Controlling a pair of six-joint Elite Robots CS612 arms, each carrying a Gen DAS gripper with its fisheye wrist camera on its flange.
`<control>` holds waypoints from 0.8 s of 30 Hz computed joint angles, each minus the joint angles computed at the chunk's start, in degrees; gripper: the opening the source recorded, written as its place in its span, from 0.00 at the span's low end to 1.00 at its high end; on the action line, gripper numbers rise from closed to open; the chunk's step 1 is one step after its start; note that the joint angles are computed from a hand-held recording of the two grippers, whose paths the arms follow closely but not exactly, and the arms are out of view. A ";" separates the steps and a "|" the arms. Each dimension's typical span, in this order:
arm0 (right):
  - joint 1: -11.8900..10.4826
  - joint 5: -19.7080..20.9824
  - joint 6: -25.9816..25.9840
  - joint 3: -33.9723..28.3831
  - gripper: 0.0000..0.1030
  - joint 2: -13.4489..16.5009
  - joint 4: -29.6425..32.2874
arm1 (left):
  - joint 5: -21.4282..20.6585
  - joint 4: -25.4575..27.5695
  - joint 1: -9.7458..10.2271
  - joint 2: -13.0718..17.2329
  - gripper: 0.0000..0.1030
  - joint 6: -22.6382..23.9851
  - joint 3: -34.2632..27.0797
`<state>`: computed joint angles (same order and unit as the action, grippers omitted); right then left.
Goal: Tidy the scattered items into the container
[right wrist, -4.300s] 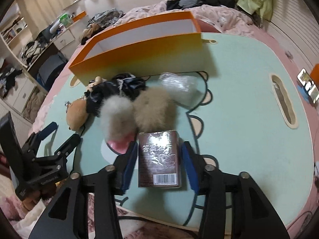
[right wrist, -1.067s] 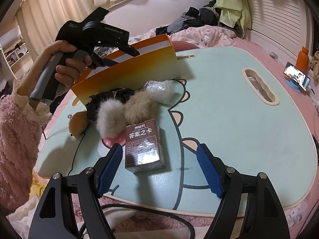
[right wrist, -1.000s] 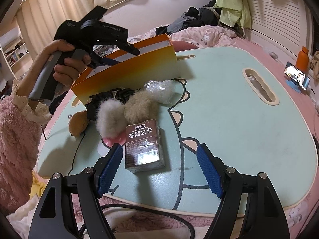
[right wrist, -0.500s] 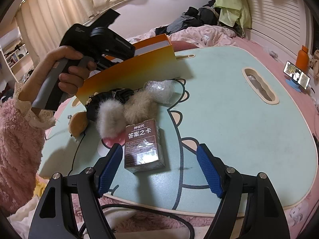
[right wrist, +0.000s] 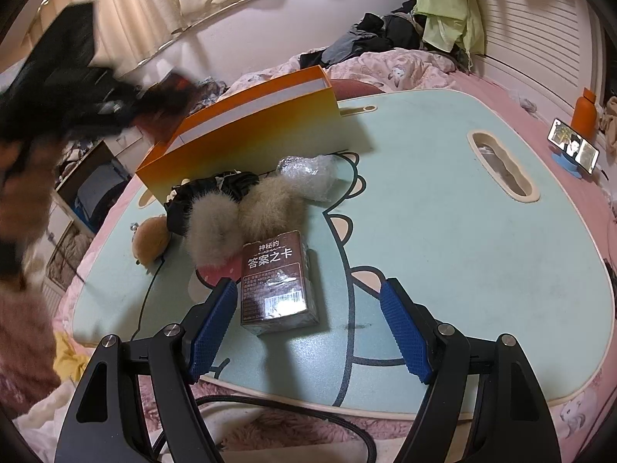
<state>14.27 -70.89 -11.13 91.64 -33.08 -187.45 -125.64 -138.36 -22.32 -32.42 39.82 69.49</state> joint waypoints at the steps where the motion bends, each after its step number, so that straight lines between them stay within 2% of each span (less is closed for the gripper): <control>1: 0.03 -0.07 -0.03 -0.01 0.74 -0.01 0.02 | 0.37 -0.07 0.28 -0.28 0.26 1.09 1.32; 3: 0.06 -0.16 -0.17 0.01 0.74 -0.03 0.06 | 1.11 -0.59 0.78 -0.19 0.26 1.43 2.63; 7: 0.05 -0.08 -0.17 -0.03 0.74 0.01 0.05 | 2.87 -5.36 1.43 0.57 0.26 -2.60 5.00; 10: 0.08 -0.23 -0.32 0.00 0.74 -0.02 0.05 | 4.70 -7.04 1.33 1.41 0.26 -2.69 5.20; 14: 0.09 -0.22 -0.23 0.06 0.74 -0.05 0.00 | 4.35 -11.58 1.25 2.05 0.26 -4.42 5.68; 16: 0.08 -0.17 -0.32 0.00 0.74 -0.01 0.04 | 3.42 -12.81 1.30 2.35 0.31 -4.97 5.71; 18: 0.09 -0.07 -0.20 0.08 0.74 0.00 -0.10 | 1.56 -13.56 1.60 2.56 0.49 -5.43 5.75; 22: 0.18 -0.05 0.23 -0.02 0.74 0.05 -0.10 | -0.58 -18.59 2.06 2.26 0.57 -5.77 7.07; 24: 0.20 -0.12 0.20 -0.06 0.74 0.07 -0.15 | -1.28 -20.79 2.40 1.94 0.67 -6.17 7.71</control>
